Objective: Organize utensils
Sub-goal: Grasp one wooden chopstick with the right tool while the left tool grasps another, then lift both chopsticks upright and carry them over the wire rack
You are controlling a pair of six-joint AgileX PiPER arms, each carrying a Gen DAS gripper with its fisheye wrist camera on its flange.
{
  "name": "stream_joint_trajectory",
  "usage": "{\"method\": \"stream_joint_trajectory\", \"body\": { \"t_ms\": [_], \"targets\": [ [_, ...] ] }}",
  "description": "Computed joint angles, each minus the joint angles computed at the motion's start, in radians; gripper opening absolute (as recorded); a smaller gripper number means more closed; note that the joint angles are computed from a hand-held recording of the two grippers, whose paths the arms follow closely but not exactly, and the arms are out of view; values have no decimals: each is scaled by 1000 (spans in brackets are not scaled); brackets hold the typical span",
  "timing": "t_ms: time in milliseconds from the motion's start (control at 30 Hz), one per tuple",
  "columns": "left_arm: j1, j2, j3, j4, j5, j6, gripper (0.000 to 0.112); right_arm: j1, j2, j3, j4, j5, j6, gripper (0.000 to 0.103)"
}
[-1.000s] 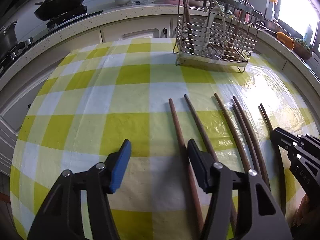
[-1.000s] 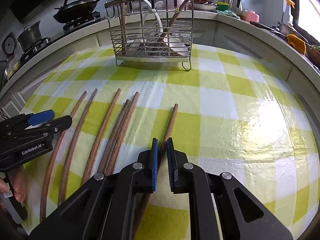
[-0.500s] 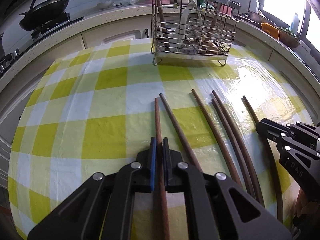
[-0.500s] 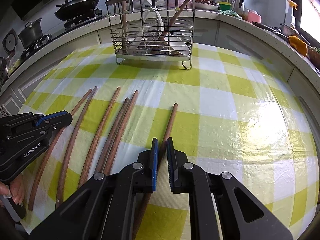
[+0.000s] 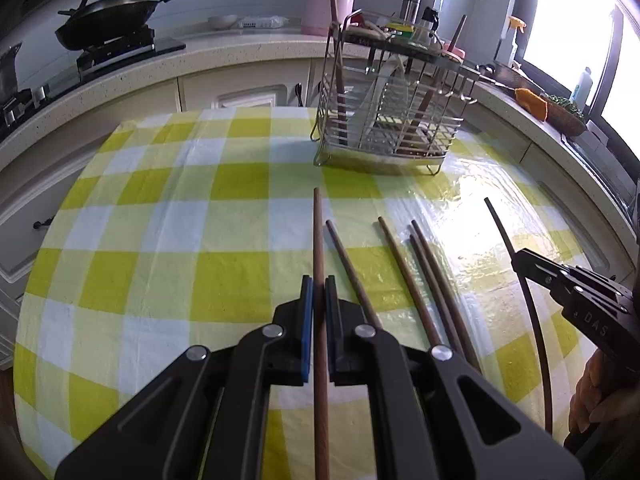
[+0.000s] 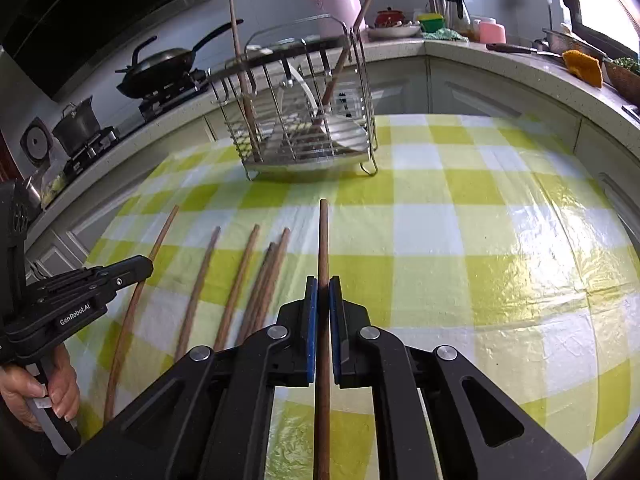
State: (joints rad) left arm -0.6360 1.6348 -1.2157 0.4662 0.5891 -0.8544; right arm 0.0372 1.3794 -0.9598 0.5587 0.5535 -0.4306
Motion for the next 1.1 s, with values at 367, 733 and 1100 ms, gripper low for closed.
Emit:
{"method": "stream_joint_trajectory", "body": {
  "t_ms": [367, 733, 1100],
  "targets": [
    [-70, -134, 17, 212, 8, -170, 6, -22, -138, -27, 51, 1, -44, 7],
    [-166, -218, 8, 422, 53, -322, 6, 24, -241, -48, 0, -43, -14, 7],
    [-195, -232, -21, 462, 87, -315, 6, 70, -276, -78, -118, -58, 94, 6]
  ]
}}
